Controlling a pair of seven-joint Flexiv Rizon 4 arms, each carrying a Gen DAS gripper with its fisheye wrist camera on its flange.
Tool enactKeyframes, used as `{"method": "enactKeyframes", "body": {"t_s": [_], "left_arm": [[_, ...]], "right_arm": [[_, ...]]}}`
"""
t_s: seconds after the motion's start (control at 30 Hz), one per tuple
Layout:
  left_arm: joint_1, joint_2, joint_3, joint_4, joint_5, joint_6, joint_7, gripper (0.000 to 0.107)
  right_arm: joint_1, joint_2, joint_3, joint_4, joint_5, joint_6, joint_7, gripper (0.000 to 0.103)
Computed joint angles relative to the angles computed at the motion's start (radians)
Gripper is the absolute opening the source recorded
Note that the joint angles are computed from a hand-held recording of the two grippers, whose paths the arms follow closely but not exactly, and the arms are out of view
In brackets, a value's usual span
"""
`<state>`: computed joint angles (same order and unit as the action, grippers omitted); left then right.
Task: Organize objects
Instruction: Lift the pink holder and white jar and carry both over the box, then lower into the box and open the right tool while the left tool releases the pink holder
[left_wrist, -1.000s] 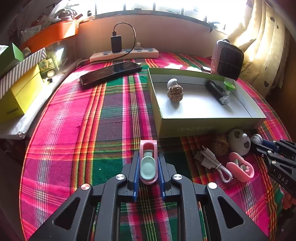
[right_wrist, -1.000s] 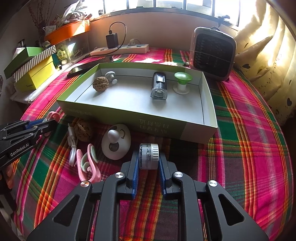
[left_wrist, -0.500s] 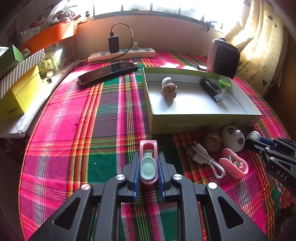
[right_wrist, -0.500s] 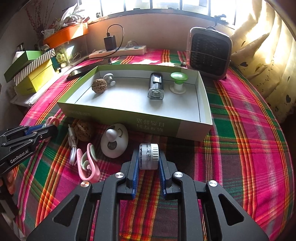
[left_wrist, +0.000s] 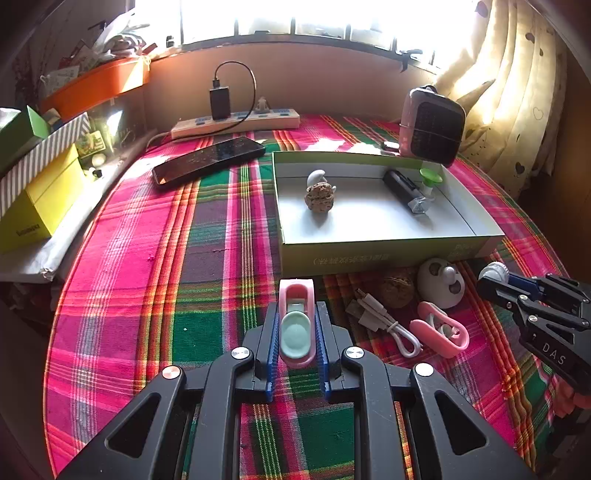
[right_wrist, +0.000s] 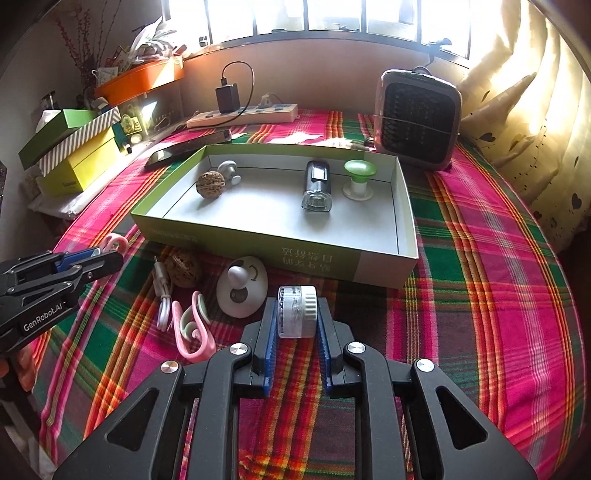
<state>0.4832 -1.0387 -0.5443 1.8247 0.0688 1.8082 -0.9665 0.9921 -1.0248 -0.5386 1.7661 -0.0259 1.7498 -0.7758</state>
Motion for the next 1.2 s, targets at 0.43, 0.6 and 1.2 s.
{"method": "enactKeyframes", "body": {"t_s": [0.43, 0.6, 1.2], "left_arm": [[0.040, 0.008, -0.070, 0.013, 0.004, -0.035, 0.018, 0.016], [0.029, 0.009, -0.079, -0.005, -0.018, -0.062, 0.041, 0.016], [-0.069, -0.014, -0.070, -0.141, -0.171, -0.172, 0.152, 0.016]], "right_arm": [[0.000, 0.011, -0.012, -0.012, 0.016, 0.023, -0.036, 0.020], [-0.031, 0.017, 0.005, -0.046, 0.001, 0.014, -0.057, 0.020], [-0.278, -0.044, 0.186, -0.340, -0.214, -0.132, -0.091, 0.020]]}}
